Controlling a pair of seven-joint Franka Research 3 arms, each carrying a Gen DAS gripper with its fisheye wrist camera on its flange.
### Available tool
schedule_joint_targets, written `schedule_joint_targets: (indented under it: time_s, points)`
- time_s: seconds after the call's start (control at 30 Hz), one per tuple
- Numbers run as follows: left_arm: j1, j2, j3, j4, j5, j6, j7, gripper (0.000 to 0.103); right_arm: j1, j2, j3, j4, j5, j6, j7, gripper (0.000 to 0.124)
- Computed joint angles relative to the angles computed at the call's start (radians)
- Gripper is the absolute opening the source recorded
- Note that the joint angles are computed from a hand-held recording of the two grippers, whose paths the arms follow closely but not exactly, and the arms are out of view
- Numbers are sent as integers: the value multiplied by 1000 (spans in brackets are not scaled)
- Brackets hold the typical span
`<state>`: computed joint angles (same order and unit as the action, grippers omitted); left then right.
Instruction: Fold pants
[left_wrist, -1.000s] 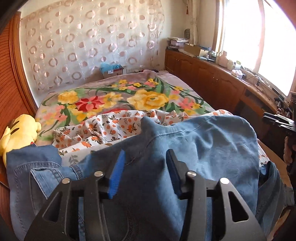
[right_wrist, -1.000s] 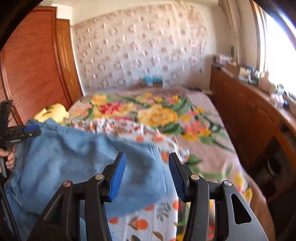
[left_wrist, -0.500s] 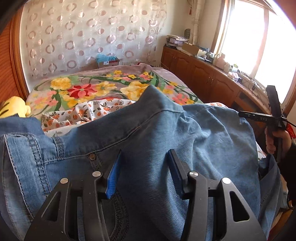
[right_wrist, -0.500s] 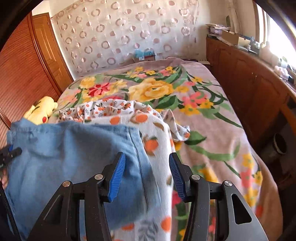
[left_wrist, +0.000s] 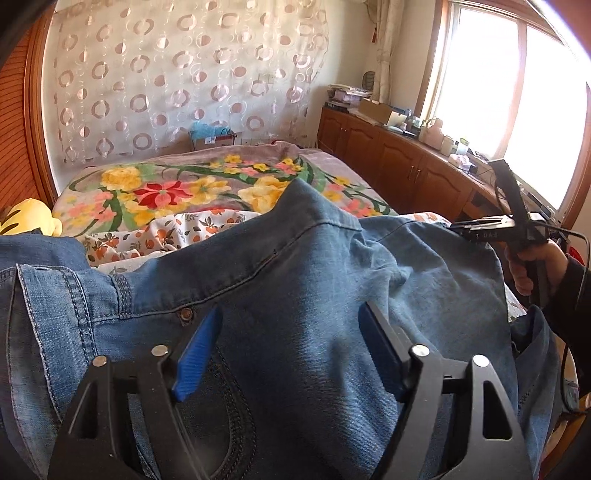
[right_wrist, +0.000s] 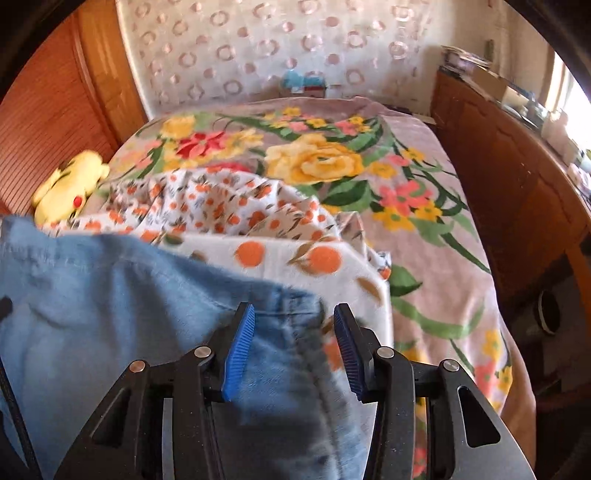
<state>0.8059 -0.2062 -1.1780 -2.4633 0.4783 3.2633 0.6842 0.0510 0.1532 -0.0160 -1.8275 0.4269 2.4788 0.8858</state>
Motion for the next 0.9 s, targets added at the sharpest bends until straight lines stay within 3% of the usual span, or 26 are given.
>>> schedule_joint_targets:
  time_s: [0.13, 0.17, 0.2, 0.23, 0.4, 0.5, 0.6, 0.73, 0.9]
  points:
    - [19, -93, -20, -15, -14, 9, -26, 77, 8, 7, -2, 11, -35, 8, 12, 46]
    - [21, -122, -22, -20, -17, 13, -34, 77, 7, 10, -1, 16, -32, 9, 12, 43]
    - [27, -136, -27, -21, -18, 16, -38, 77, 5, 9, 0, 14, -24, 14, 6, 24]
    - [27, -152, -25, -25, -20, 18, -43, 77, 2, 3, 4, 10, -6, 16, -11, 18]
    - [26, -190, -17, -22, -7, -36, -73, 77, -11, -48, 12, -16, 141, 142, -95, 13]
    - [28, -192, -10, -20, 26, -50, -106, 77, -3, -42, 12, 4, 189, 250, -73, 13]
    - [33, -206, -10, -21, 56, -52, -142, 77, 23, -15, 5, 9, 121, 359, 23, 14]
    - [33, -199, 2, -27, 81, -42, -171, 77, 43, 7, -10, 8, -22, 334, 121, 30]
    - [23, -175, 16, -28, 99, -42, -183, 77, 2, -67, 15, -67, 95, 284, 16, 39]
